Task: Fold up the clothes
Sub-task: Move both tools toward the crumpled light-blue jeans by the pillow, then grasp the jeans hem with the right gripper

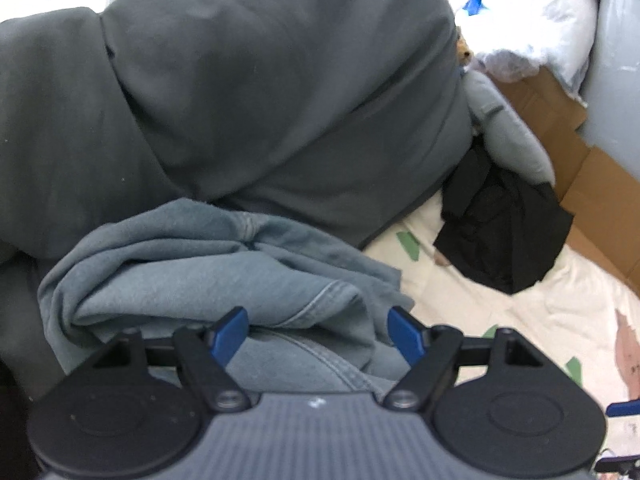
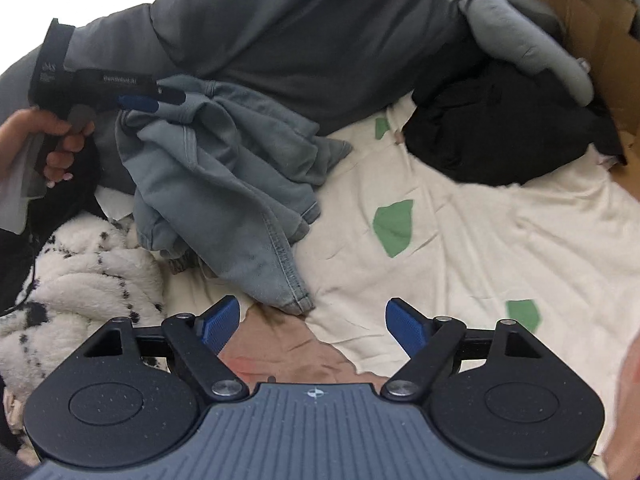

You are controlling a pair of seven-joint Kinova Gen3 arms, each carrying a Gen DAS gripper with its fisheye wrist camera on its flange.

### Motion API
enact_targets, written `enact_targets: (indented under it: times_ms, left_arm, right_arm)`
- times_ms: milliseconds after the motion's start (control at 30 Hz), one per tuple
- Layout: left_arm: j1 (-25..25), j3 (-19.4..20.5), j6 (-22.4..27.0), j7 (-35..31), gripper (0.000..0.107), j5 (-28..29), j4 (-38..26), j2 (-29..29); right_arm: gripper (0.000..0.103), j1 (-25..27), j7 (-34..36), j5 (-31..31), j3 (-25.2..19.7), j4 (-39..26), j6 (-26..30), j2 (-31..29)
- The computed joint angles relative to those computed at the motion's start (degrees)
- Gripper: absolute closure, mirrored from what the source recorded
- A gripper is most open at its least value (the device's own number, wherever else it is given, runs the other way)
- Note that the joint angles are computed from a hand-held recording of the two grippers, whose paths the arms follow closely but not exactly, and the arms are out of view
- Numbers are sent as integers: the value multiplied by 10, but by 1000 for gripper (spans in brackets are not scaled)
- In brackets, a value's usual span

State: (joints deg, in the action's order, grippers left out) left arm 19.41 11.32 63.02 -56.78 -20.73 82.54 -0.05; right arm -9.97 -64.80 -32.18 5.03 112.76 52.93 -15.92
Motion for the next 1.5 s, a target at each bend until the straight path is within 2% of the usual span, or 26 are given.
enact_targets:
  times_ms: [67,133,167,267,400,667,800,900,1033,1067,1100,1133,1167,1200,1333,1433,1500]
  left_arm:
    - [1,0,2,4,28,-6,4,5]
    - [3,0,3,17,31,-20,12,9]
    - [6,0,9,30,35,-29,14,12]
    - [11,-3,20,60,35,-40,23,15]
    - [17,1,26,60,35,-57,35,9]
    - [11,9,40,84,35,-72,52,-22]
    - [0,13,55,90,35,-63,62,-33]
    - [-10,12,49,97,33,-44,73,-44]
    - [-19,19,55,101,33,-32,87,-49]
    - [-20,18,56,99,33,-26,90,-51]
    - [-22,18,58,96,33,-20,92,-53]
    - [-23,18,60,94,33,-14,95,-54]
    - [-25,18,61,94,33,-13,98,-57]
    - [-27,19,63,95,33,-12,100,-59]
    - [-36,21,61,102,33,-8,113,-72]
    - [-43,21,52,109,32,3,124,-81]
    - [-49,16,38,105,31,21,133,-83]
  right_arm:
    - [20,-12,28,-19,3,13,-21,16]
    - [30,-20,60,-42,3,25,-43,33]
    - [32,-23,74,-53,1,32,-58,42]
    - [32,-26,105,-93,-10,55,-103,66]
    - [33,-28,147,-149,-29,77,-151,106]
    - [33,-18,154,-176,-81,73,-207,167]
    - [34,-1,184,-200,-92,70,-202,181]
    - [52,2,191,-184,-100,57,-185,191]
    - [55,0,164,-165,-111,45,-183,204]
    - [59,-6,151,-145,-115,43,-191,203]
    - [75,-12,136,-123,-119,41,-200,201]
    - [83,-22,130,-110,-116,40,-207,201]
    - [84,-21,131,-106,-117,39,-205,200]
    - [90,-10,138,-111,-122,37,-194,199]
    - [93,9,178,-126,-110,39,-159,177]
    - [93,21,177,-122,-86,40,-126,149]
    - [94,23,149,-91,-76,31,-103,131]
